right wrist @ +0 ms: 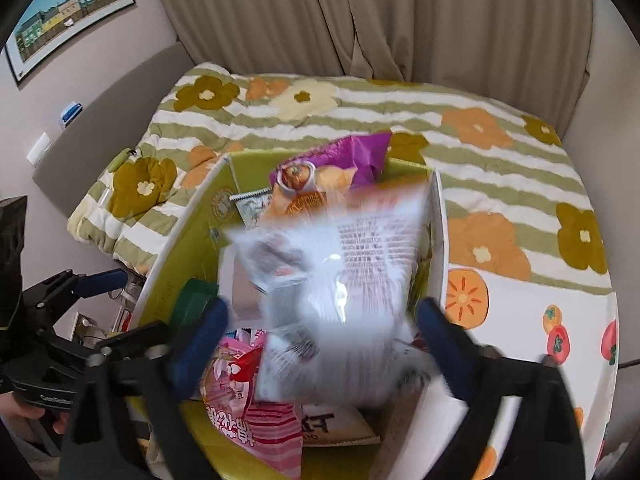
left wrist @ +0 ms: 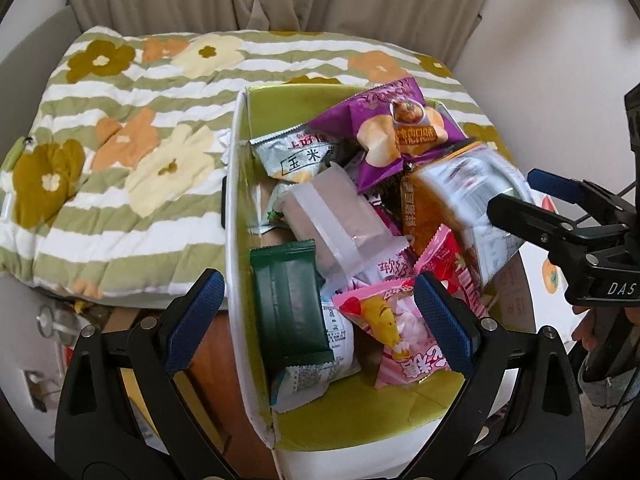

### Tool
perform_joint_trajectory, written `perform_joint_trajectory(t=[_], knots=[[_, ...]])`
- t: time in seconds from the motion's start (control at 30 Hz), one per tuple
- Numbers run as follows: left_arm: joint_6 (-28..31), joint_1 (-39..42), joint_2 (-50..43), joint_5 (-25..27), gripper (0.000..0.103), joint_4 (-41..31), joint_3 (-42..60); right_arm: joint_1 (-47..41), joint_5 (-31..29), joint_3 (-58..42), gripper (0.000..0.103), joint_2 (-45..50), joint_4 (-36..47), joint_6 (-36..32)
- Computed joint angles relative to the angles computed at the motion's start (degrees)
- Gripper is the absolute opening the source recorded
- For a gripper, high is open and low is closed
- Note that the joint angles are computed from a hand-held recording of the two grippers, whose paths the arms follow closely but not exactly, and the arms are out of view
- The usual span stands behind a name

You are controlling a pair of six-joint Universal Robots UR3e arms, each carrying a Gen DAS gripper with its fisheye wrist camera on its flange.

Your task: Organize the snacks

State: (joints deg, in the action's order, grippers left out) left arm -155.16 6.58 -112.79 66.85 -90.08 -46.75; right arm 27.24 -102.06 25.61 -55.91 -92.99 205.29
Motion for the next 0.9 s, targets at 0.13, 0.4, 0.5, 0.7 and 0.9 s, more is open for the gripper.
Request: perform_joint_trajectory(t=[0.13, 0.4, 0.5, 0.7, 0.9], knots=[[-1.3, -0.6, 2.8, 1.2, 0.095, 1.7, -3.3, -0.1, -0.3, 9.7, 0.101, -5.2, -5.7, 0.7], [-6.2, -2.7, 16.3, 4.5, 0.095, 5.8, -15.1, 1.0, 0.0, 25.2, 0.101, -17.4, -13.6, 0.3], [-8.5, -4.5, 22.3, 6.2, 0.095, 6.5, -18.5, 2.3, -0.9, 30.4, 0.101, -23.1, -15.3, 0.3], [-13.4, -9.1, 34.5, 8.8, 0.095, 6.8, -23.1, 8.2, -8.4, 38.6, 0.101, -34.5, -15.6, 3.0], [-21.4, -17.5, 44.1, 15.7, 0.103, 8.9, -25.6, 21.2, -25.2, 39.3, 0.101, -41.2, -7.9, 12.7]])
